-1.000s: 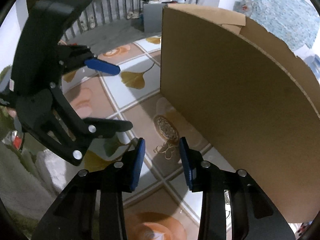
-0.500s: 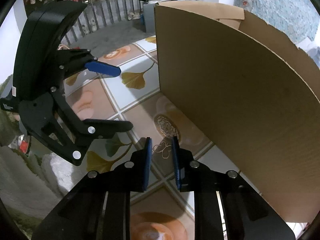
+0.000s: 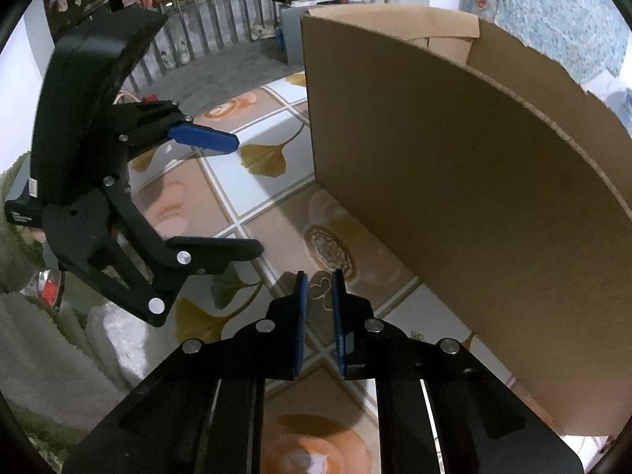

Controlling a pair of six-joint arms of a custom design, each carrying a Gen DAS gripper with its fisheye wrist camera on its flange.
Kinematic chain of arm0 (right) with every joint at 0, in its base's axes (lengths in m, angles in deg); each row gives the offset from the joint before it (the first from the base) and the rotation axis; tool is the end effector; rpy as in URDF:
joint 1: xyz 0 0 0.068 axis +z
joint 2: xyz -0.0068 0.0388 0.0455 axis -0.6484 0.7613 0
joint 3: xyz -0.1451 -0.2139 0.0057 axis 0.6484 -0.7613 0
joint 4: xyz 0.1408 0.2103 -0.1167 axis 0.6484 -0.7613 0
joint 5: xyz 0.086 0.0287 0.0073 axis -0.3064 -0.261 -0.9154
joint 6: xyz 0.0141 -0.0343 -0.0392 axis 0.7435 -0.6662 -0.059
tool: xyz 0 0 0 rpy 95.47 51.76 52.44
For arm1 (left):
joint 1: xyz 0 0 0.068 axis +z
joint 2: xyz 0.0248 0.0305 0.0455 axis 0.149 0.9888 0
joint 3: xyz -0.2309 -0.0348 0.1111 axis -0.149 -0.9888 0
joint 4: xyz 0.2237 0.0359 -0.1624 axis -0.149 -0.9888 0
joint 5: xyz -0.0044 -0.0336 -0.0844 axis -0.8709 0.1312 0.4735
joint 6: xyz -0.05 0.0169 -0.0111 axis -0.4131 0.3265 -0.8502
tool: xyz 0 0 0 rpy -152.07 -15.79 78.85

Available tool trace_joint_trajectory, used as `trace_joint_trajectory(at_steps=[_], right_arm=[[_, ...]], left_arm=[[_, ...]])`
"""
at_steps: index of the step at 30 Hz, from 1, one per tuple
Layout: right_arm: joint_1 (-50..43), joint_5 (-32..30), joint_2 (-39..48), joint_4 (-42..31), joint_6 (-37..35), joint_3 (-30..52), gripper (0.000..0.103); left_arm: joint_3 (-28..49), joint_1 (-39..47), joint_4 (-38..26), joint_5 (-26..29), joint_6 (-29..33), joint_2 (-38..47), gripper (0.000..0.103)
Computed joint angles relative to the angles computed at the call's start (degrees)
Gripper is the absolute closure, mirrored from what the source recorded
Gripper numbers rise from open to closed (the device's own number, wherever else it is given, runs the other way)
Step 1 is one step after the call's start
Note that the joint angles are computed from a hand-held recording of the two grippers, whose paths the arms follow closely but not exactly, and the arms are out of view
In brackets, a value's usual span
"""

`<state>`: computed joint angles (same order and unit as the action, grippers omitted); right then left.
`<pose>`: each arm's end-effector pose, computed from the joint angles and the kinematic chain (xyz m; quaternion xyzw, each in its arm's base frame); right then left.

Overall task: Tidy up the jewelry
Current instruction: 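Move the right tool to the gold filigree earring beside the box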

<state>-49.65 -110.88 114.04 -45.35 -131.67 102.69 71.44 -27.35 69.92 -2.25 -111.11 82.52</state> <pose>0.3581 -0.0404 0.0727 -0.5062 0.8208 0.1427 0.2229 0.2789 -0.1889 0.0554 0.0401 0.9535 -0.0098 0.2985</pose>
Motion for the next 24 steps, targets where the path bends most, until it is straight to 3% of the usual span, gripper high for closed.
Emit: trace_joint_trajectory(at_steps=[2,4,11,19,24], right_arm=[[0.02,-0.03,-0.28,-0.62,-0.69,0.27,0.079],[0.23,0.37,-0.90,-0.52,-2.04,-0.18,0.076],[2.70,5.52,0.30,-1.07,-4.51,1.07,0.076],[4.94,8.30,1.94,-3.70,-1.20,4.22,0.085],[5.15,8.42,2.23,-4.32,-0.09,4.87,0.085]], left_arm=[[-0.01,-0.04,0.06,-0.08,0.00,-0.06,0.005],[0.00,-0.13,0.09,-0.21,-0.06,-0.11,0.005],[0.02,-0.25,0.12,-0.32,-0.11,-0.13,0.005],[-0.21,-0.38,0.29,-0.45,-0.18,-0.33,0.005],[-0.25,-0.39,0.39,-0.49,-0.18,-0.33,0.005]])
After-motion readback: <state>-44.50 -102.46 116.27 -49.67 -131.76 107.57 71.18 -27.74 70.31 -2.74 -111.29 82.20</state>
